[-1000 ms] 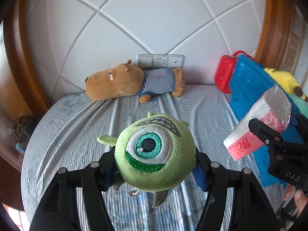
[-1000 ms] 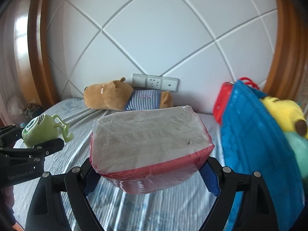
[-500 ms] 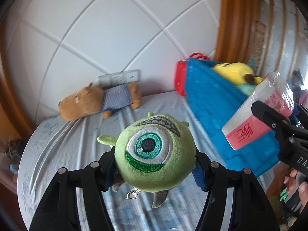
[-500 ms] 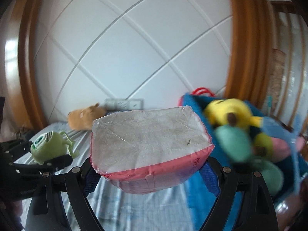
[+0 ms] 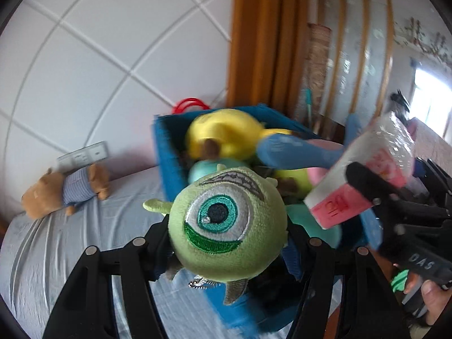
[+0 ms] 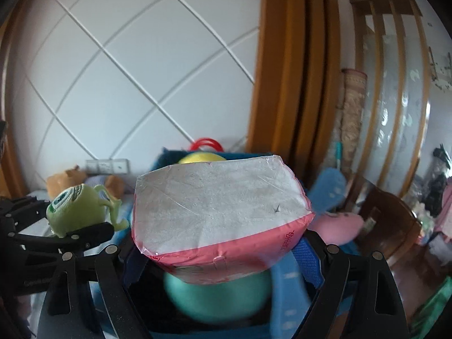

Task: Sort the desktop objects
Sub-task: 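Carry the tissue pack and green plush with both tools over the crate, then open the left tool to drop the green plush while the right tool drops the tissue pack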

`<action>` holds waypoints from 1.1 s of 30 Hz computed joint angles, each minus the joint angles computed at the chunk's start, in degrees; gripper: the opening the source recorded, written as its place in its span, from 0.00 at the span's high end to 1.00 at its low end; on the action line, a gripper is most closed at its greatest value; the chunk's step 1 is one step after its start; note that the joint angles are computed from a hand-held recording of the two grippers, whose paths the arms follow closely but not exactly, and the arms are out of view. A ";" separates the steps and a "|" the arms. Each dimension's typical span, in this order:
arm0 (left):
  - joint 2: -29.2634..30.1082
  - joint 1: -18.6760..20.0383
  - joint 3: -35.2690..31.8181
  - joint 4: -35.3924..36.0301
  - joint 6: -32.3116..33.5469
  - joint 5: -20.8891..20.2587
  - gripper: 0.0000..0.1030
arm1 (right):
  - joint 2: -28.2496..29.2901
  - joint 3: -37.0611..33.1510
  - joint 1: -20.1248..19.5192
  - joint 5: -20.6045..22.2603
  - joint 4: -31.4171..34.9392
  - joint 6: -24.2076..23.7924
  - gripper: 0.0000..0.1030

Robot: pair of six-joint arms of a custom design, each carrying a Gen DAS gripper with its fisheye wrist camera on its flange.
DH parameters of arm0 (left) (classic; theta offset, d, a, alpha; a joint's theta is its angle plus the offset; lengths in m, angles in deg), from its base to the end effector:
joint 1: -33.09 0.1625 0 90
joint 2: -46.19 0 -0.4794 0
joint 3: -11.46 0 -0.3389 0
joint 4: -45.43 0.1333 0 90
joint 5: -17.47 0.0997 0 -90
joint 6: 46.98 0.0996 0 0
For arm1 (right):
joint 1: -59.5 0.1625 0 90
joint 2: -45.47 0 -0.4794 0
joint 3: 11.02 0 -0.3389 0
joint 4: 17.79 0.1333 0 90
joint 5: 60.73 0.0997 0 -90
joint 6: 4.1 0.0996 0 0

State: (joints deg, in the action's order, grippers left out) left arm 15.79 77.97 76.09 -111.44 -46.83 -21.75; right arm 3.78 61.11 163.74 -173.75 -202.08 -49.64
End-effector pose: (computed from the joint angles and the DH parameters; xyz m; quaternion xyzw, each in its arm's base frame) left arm -0.4266 -0.7218 0.2152 0.2225 0.8466 -0.3919 0.2831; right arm 0.2824 -0.7293 0.3587 0.3230 -0.7736 0.4533 0.3029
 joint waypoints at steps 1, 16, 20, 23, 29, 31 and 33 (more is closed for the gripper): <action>1.50 0.10 -2.27 2.20 -0.60 0.04 0.38 | -0.32 -0.47 -0.62 0.48 1.26 -0.15 0.15; 5.60 1.83 -8.25 15.96 -9.56 2.42 0.32 | -3.75 -0.96 -3.02 10.19 13.67 -0.75 0.13; 4.85 1.64 -6.65 16.65 -10.21 3.18 0.16 | -3.70 -1.19 -2.63 7.89 16.35 -0.03 0.13; 4.74 1.43 -6.34 17.24 -10.25 3.78 0.15 | -2.90 -1.45 -2.25 5.80 16.76 -0.99 0.12; 3.11 1.17 -4.34 13.76 -9.07 4.96 0.14 | 3.28 -13.28 -1.34 2.87 24.31 0.07 0.12; 2.68 1.17 -4.03 13.20 -8.91 5.12 0.14 | 5.07 -16.69 -0.78 2.63 24.90 -1.20 0.12; 2.74 1.30 -4.75 13.59 -9.08 5.02 0.14 | 7.72 -21.91 -0.13 1.92 26.54 -3.02 0.12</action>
